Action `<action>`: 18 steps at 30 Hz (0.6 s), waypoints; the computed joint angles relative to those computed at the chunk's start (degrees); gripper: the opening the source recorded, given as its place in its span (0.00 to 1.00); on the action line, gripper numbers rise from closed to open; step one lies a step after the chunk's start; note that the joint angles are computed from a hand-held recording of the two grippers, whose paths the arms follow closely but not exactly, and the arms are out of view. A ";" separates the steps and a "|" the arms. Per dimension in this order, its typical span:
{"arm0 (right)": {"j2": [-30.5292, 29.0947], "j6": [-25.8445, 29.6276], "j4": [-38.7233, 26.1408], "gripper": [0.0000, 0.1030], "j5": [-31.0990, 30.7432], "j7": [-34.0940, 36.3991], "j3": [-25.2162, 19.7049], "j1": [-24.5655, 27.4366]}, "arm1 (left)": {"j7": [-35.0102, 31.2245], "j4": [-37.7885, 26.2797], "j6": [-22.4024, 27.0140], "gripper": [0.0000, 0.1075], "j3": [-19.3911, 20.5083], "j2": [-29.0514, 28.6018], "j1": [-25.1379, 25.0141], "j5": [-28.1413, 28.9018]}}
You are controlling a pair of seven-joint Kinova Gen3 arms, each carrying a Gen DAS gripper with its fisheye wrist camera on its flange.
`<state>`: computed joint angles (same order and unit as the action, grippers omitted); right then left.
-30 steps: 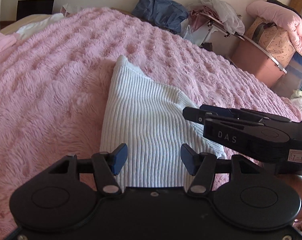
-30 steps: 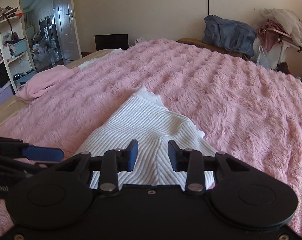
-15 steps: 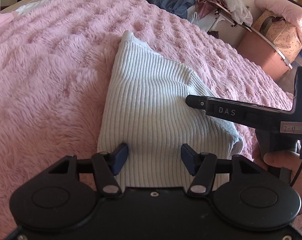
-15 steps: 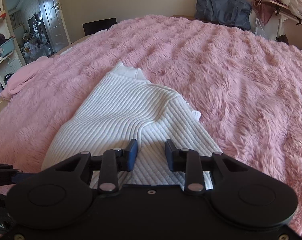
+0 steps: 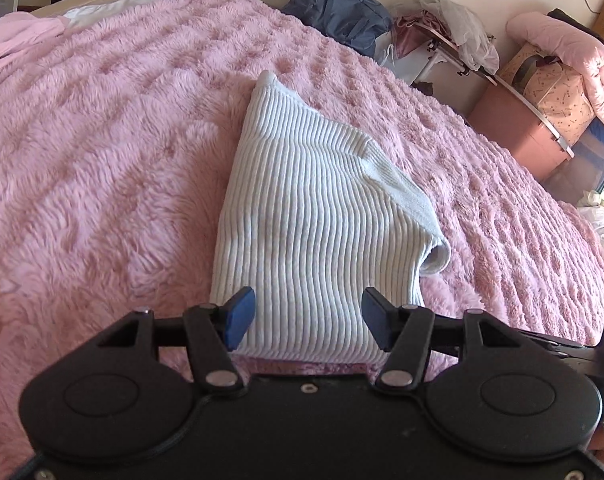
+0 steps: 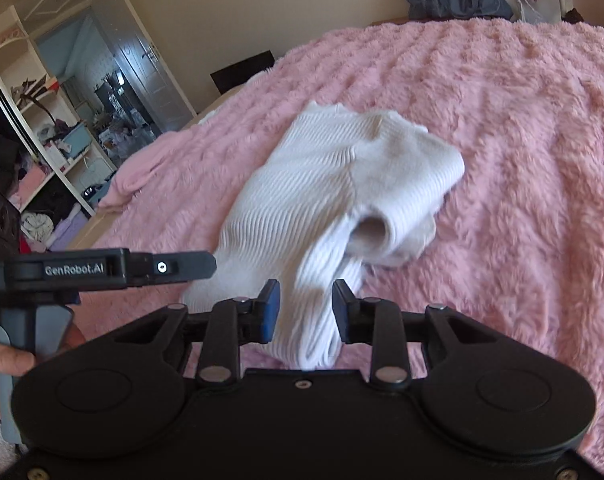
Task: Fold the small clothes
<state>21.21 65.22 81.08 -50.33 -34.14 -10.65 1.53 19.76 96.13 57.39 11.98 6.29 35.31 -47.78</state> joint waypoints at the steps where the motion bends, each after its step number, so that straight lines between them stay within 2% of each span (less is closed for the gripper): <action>1: 0.26 -0.05 0.35 0.29 -0.15 -0.46 0.03 -0.08 | 0.33 0.09 0.08 0.57 0.10 0.39 0.23 -0.44; 3: 0.89 -0.30 1.24 0.29 -1.83 0.35 -0.43 0.50 | -0.69 -0.63 0.86 0.57 0.07 1.26 0.44 0.03; 4: 1.03 -0.13 1.04 0.24 -1.71 -0.03 -0.17 0.15 | -0.59 -0.83 0.93 0.57 -0.14 1.59 0.57 0.16; 5: 1.07 -0.24 0.81 0.11 -1.38 -0.47 -0.30 0.04 | 0.03 -0.90 0.96 0.57 -0.34 1.79 0.86 -0.03; 8: -0.59 -4.48 1.30 0.08 0.00 -0.73 0.56 -1.57 | 1.61 -1.45 1.26 0.57 -0.90 2.23 1.65 -1.89; 11: 0.57 -5.08 -0.72 0.08 0.34 -0.10 -0.36 -1.39 | -0.40 -3.23 2.99 0.57 -1.89 3.92 2.41 -2.15; 13: 1.04 -6.79 -0.52 0.08 2.40 -0.47 -0.35 -2.59 | -2.10 -3.12 2.09 0.57 -1.94 4.73 1.25 -0.86; 15: 1.80 -6.63 -0.13 0.08 3.20 -1.70 -0.31 -2.94 | -1.81 -2.73 1.92 0.57 -2.25 5.14 1.32 -0.43; 18: 1.92 -5.24 0.87 0.13 1.40 -1.42 -1.32 -0.75 | 0.74 -2.33 2.95 0.57 -2.97 4.73 3.80 -3.58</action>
